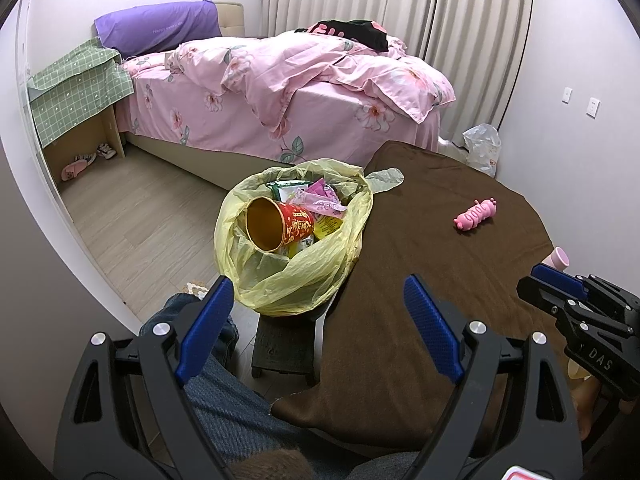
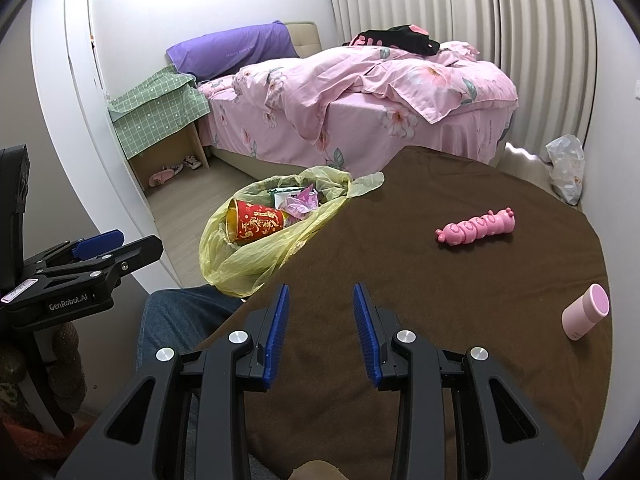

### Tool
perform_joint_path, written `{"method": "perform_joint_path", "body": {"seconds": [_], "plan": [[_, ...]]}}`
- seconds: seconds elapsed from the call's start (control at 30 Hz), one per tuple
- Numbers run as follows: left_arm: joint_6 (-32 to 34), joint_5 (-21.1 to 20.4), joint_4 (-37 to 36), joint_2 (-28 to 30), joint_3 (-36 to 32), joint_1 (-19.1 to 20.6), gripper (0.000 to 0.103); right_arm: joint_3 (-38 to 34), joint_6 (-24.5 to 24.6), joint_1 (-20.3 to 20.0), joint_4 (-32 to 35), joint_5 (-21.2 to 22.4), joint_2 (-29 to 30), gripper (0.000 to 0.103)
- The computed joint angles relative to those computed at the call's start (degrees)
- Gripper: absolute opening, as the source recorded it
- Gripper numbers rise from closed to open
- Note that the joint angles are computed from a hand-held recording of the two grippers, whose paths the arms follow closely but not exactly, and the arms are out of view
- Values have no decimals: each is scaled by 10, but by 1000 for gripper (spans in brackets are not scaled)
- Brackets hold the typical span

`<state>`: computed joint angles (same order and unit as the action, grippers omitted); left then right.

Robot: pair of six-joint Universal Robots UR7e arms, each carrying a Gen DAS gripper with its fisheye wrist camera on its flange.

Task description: Collect trash

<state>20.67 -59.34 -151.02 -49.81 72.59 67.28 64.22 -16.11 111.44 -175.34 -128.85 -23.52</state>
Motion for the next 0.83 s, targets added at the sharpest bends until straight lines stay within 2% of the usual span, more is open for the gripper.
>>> {"method": "perform_joint_path", "body": {"seconds": [0.57,0.63,0.73,0.8,0.83], "plan": [[13,-1,-21,-2,15,-4,83,-5,-2,1,3,-6,7,32],[-1,-6,-6,5,5,-4,83,-4,-6,-2,3,-10,6,32],[-22,-37,28,35,-32,4,83,15,0,-21,-8,10,-10,32],[-11,-28,36,76,-66,3,84,20,-21,-43,-42,9,-12,40],[-4,-19,41,94,-82,1,86,15,-37,-57,-60,-3,-7,48]]}}
